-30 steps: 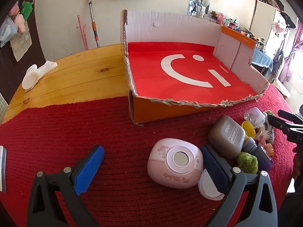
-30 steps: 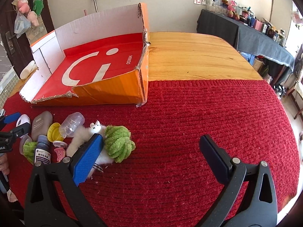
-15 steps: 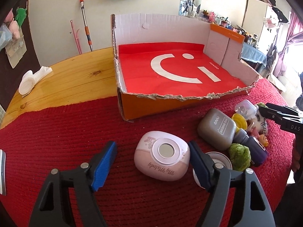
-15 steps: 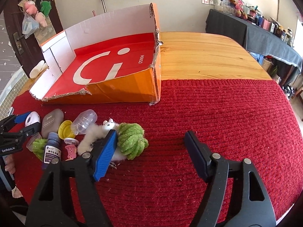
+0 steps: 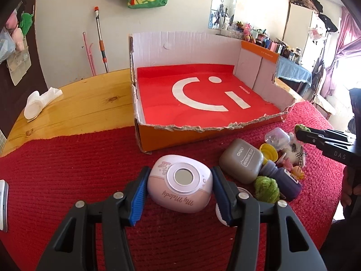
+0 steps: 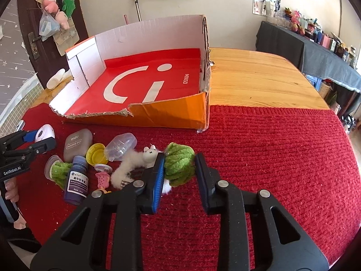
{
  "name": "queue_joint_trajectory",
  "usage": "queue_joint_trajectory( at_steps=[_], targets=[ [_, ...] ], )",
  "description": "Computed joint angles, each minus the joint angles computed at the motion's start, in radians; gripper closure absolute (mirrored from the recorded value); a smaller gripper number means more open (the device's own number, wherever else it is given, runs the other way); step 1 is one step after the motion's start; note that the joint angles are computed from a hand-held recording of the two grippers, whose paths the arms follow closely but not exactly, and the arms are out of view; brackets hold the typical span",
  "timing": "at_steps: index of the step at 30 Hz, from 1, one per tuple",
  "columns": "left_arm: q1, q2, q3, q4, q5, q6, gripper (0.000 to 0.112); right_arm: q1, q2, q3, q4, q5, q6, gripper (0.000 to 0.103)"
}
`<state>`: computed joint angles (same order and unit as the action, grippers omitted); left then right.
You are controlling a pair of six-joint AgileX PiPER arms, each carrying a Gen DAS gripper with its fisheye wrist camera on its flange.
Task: Organize objects
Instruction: 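Grasp the pink speaker with the left tool while the right tool grasps the green yarn ball, then carry the pink speaker and green yarn ball into the cardboard box with both tools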
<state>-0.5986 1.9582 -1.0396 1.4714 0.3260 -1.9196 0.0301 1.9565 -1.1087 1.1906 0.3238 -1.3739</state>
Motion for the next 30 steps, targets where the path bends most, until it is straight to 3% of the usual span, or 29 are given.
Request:
queue_joint_trajectory(
  at_steps=[10, 18, 24, 30],
  targets=[
    [-0.012, -0.030, -0.001, 0.033, 0.025, -0.028, 0.056, -0.009, -0.018, -0.016, -0.009, 0.031, 0.007, 0.078],
    [-0.003, -0.054, -0.047, -0.054, 0.034, 0.108, 0.056, -0.017, -0.042, -0.052, 0.005, 0.075, 0.013, 0.078],
    [0.044, -0.023, -0.162, -0.271, 0.023, 0.401, 0.056, -0.006, -0.004, -0.182, -0.141, 0.121, 0.161, 0.078],
    [0.091, 0.062, -0.335, -0.645, 0.045, 0.878, 0.056, 0.034, 0.121, -0.428, -0.498, 0.203, 0.480, 0.077]
  ],
)
